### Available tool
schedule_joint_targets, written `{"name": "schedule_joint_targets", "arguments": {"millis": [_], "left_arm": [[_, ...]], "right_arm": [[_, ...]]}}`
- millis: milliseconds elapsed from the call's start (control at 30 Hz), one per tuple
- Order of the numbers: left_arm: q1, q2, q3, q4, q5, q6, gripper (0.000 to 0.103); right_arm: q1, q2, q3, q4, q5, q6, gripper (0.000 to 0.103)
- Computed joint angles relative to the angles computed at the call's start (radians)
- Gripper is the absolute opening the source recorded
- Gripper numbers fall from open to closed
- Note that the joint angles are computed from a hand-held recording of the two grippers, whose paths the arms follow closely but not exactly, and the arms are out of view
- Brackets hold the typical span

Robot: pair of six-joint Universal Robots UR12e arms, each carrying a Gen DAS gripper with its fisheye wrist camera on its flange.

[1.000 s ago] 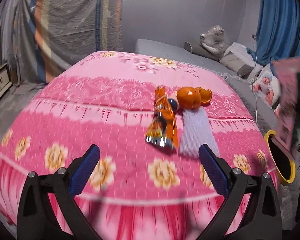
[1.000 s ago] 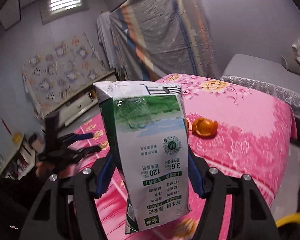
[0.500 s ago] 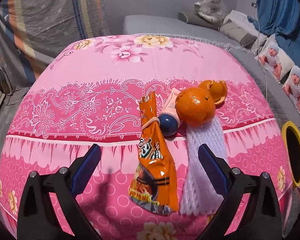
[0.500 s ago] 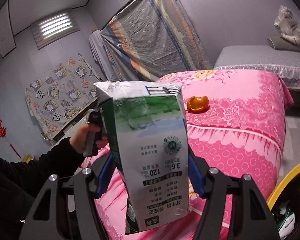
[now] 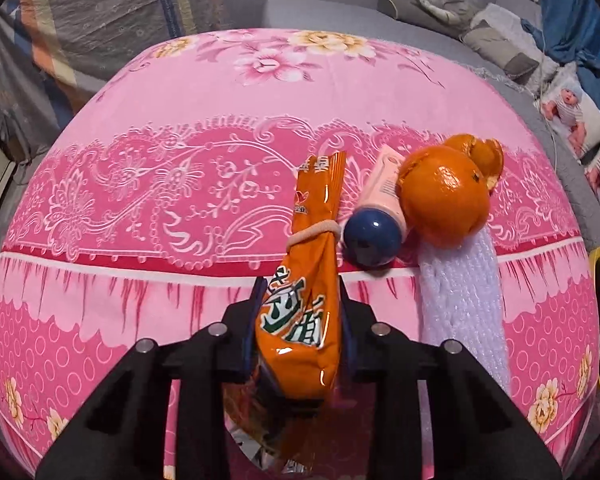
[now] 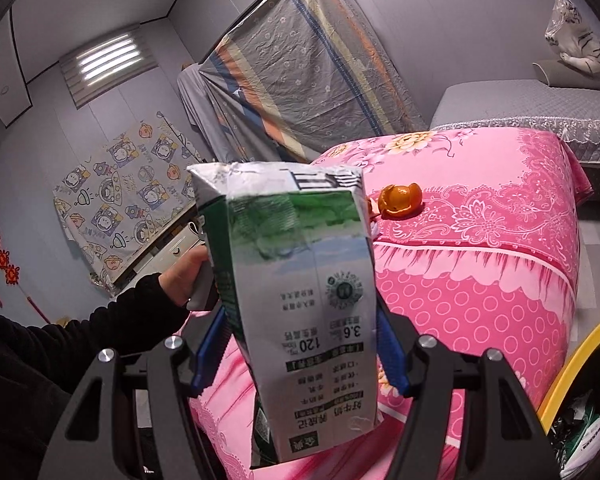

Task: Collect trash
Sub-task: 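Grasp the orange snack wrapper with the left tool while the right tool holds the carton, then carry the carton and wrapper over the yellow bin and open both tools to drop them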

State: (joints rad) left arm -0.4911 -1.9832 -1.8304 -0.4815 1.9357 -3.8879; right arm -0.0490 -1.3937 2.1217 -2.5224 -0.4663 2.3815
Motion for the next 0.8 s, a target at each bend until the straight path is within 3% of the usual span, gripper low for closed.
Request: {"name": "schedule_joint_targets", "arguments": {"millis": [167, 267, 333, 400, 500, 600, 800], "left_arm": [[-0.019, 0.037, -0.037, 0.065, 0.045, -0.018, 0.029], [-0.047, 0.073, -0.066, 0.101, 0.114, -0.045, 0.029], [-0.086, 0.093, -0.074, 0.072, 0.22, -0.101, 0.029], [-0.131, 0.106, -0.067, -0.013, 0.338, -0.184, 0.029], [-0.187, 0.12, -0.07, -0.053, 0.439, -0.249, 0.029], [-0.235, 0.12, -0.062, -0.09, 0.515, -0.288, 0.029], [-0.299, 0.112, -0.054, -0.041, 0.578, -0.27, 0.029]], "right_arm": [[0.0, -0.016, 0.011, -0.008, -0.006, 0.012, 0.061], [0.002, -0.023, 0.013, 0.001, -0.005, 0.021, 0.061], [0.007, -0.026, 0.014, 0.006, -0.005, 0.029, 0.061], [0.013, -0.031, 0.014, 0.026, -0.005, 0.02, 0.061], [0.029, -0.037, 0.013, 0.056, -0.019, 0.017, 0.061], [0.043, -0.044, 0.011, 0.09, -0.023, 0.001, 0.061], [0.053, -0.067, 0.018, 0.111, -0.025, -0.006, 0.061]]}}
